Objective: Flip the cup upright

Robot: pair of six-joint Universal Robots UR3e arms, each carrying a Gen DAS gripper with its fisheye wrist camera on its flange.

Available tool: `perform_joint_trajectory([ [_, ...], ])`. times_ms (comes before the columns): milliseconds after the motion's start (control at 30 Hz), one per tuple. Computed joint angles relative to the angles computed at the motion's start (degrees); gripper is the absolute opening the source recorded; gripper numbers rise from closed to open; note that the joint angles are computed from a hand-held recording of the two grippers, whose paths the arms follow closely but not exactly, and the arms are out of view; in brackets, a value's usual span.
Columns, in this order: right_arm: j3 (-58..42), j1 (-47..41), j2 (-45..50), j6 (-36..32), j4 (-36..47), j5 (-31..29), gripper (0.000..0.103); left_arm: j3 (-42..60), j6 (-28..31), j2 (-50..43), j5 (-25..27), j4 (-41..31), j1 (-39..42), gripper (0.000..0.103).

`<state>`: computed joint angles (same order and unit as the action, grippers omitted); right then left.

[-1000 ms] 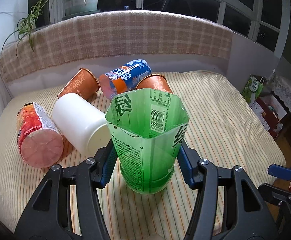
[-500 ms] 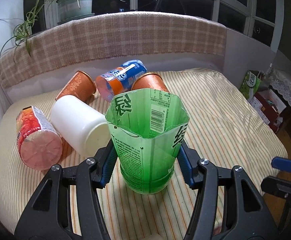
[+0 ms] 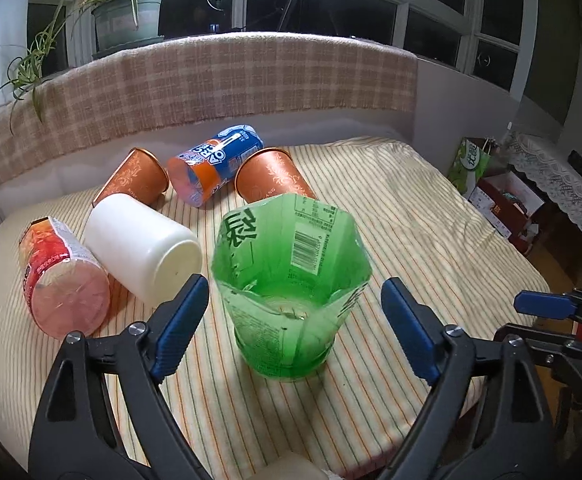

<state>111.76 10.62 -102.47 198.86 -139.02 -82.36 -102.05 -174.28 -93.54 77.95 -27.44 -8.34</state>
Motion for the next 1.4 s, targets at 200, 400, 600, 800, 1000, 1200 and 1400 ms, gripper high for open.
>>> perform_joint_trajectory([
  [200,-0.64,2.97,0.55,0.46,-2.34,-3.62,0.072,-3.68,0.68,5.17,-0.9,-0.69,2.35,0.09],
  [400,-2.94,9.72,2.94,0.63,-7.12,-11.68,0.072,-9.8,0.98,13.66,-2.89,0.9,6.86,0.09],
  [600,-4.93,18.23,7.35,0.07,-16.16,-24.12,0.072,-16.15,0.11,23.7,-3.01,6.06,11.97,0.09],
  [800,-6.44,23.56,11.16,-0.77,-23.95,-32.52,0.081,-20.12,-1.66,32.21,-5.48,6.42,18.87,0.09],
  [1000,-8.38,26.95,13.75,-0.27,-26.86,-37.17,0.081,-23.28,-1.34,40.11,-8.59,2.61,25.8,0.102],
  [1200,-7.78,28.72,14.23,1.17,-29.12,-39.51,0.083,-26.67,0.92,48.87,-12.86,0.06,32.89,0.103],
  [1400,-7.06,29.49,14.35,2.8,-30.66,-41.01,0.084,-26.64,2.39,51.79,-15.96,-3.52,36.29,0.103],
])
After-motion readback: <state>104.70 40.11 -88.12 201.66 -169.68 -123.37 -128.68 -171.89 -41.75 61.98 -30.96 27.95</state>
